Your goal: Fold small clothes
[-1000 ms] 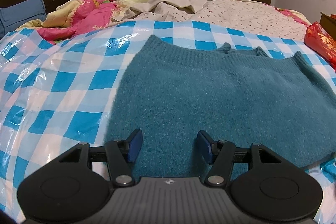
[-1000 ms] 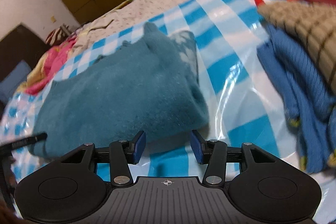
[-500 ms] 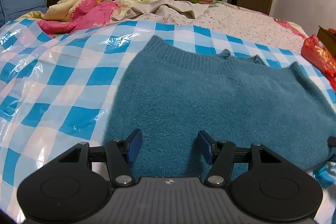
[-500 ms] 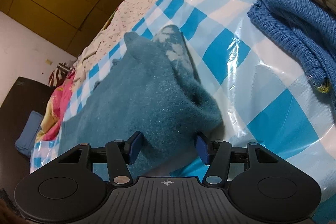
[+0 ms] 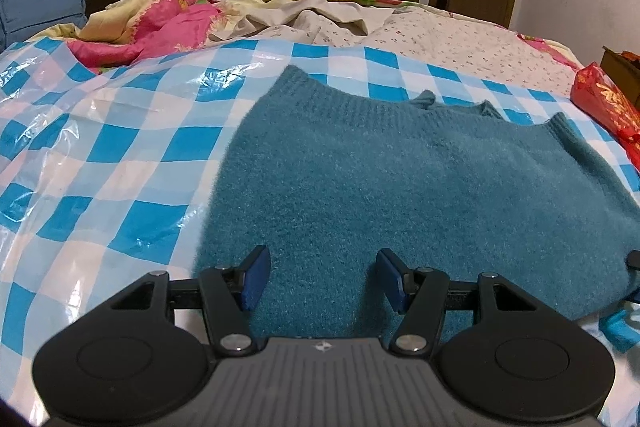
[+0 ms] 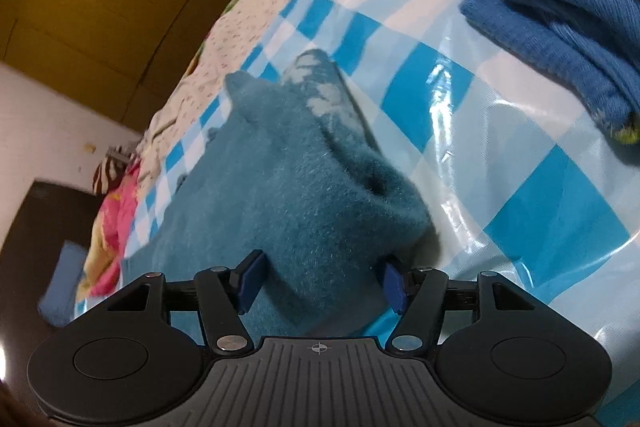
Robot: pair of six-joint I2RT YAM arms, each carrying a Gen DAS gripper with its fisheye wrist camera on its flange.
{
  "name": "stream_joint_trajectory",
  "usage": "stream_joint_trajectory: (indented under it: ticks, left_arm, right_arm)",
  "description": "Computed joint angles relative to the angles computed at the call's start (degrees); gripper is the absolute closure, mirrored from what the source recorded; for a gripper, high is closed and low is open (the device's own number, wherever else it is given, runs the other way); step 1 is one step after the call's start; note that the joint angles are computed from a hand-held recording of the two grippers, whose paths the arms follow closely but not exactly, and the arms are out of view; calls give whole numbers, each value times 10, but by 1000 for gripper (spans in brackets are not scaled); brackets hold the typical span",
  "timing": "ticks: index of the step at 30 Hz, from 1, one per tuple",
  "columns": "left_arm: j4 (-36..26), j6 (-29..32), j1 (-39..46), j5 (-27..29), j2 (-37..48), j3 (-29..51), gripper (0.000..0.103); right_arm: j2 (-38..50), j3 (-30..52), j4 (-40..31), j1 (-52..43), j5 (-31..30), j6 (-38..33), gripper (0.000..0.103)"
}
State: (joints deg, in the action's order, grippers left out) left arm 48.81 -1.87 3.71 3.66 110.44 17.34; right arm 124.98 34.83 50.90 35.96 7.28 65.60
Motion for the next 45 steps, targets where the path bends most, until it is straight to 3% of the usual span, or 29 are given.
stream_joint_trajectory:
  ticks: [7, 11, 20, 30, 36, 39, 41, 45]
  left_arm:
    - [1, -17, 0, 2, -1, 5, 35]
    - [2, -37, -4, 10, -12, 2, 35]
    - [-8, -48, -67, -18, 16, 37, 35]
    - [18, -41, -100, -14, 38, 44, 34]
    - [4, -45, -132, -44, 45, 59, 31]
    - [2, -50, -135, -41, 42, 59, 31]
    - [1, -52, -140, -46, 47, 65, 30]
    - [-15, -56, -161, -73, 62, 85, 26]
  right_arm:
    - [-89, -55, -39, -2, 38, -62, 42]
    - [-95, -33, -59, -26, 45, -100, 42]
    - [3, 99, -111, -106, -85, -182, 38]
    - [67, 97, -16, -152, -191, -190, 36]
    - [99, 139, -12, -166, -237, -161, 34]
    - [90, 130, -8, -167, -239, -161, 49]
    - [84, 103, 36, -168, -249, -149, 59]
    - [89, 109, 30, -169, -249, -154, 60]
